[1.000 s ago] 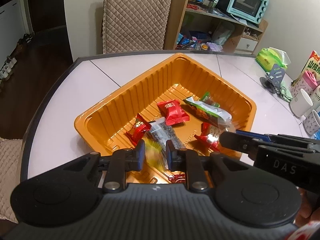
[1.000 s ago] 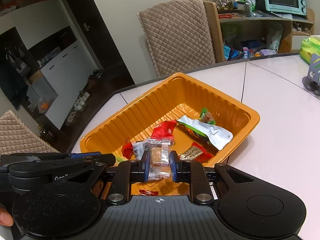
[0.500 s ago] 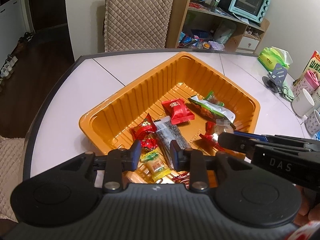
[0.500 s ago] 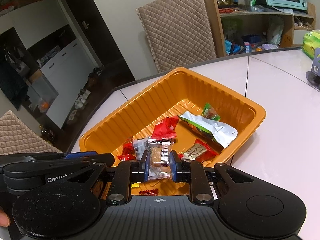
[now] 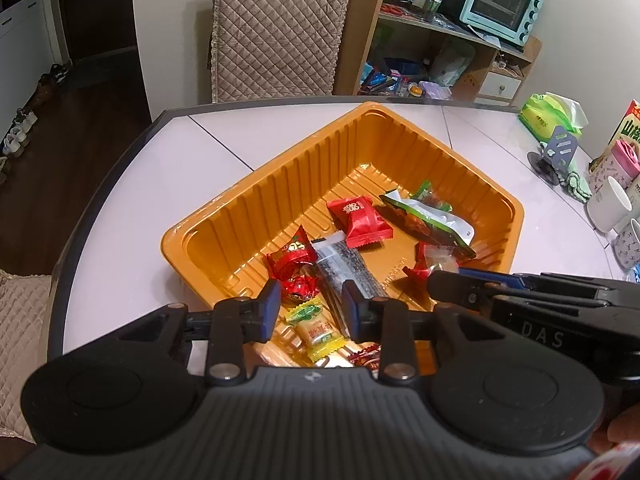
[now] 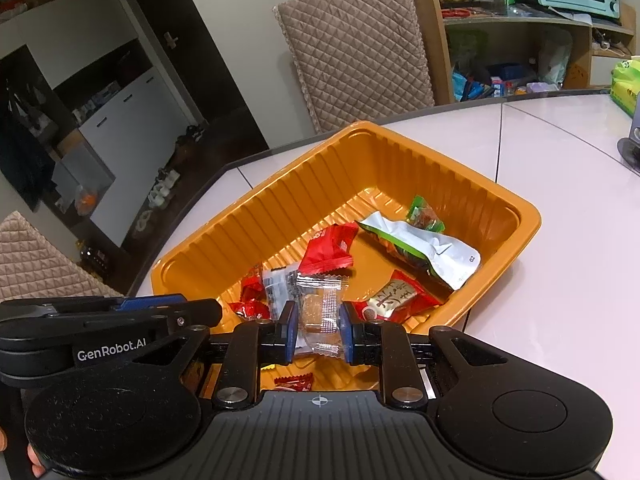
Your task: Organize snacks
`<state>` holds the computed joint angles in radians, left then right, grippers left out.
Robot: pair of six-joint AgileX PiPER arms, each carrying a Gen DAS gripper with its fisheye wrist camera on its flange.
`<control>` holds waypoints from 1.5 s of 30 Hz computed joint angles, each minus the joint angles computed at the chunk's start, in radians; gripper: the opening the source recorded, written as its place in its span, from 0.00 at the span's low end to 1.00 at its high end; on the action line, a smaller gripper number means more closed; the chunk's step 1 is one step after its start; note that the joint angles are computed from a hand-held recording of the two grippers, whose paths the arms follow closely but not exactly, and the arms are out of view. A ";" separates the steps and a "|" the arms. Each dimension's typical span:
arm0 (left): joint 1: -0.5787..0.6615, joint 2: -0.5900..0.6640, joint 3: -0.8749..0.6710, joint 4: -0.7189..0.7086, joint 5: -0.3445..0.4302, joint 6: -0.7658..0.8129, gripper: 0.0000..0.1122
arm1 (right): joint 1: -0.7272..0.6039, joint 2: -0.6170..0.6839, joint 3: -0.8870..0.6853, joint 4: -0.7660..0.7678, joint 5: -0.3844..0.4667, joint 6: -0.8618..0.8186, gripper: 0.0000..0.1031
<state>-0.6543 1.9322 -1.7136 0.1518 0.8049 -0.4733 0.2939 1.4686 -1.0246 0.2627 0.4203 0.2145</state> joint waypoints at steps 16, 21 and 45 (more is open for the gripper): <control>-0.022 -0.065 0.047 0.044 0.003 -0.049 0.43 | -0.017 -0.079 0.028 -0.054 -0.014 0.093 0.60; -0.053 -0.124 0.089 0.086 0.006 -0.082 0.48 | -0.030 -0.156 0.063 -0.076 0.002 0.130 0.73; -0.492 -0.395 0.223 0.346 0.270 -0.499 0.66 | 0.091 -0.780 0.224 -0.340 0.500 0.431 0.83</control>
<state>-1.1466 1.5372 -1.4902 0.4978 1.0744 -0.9723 0.3851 0.6884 -0.8008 -0.0774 0.9206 0.6452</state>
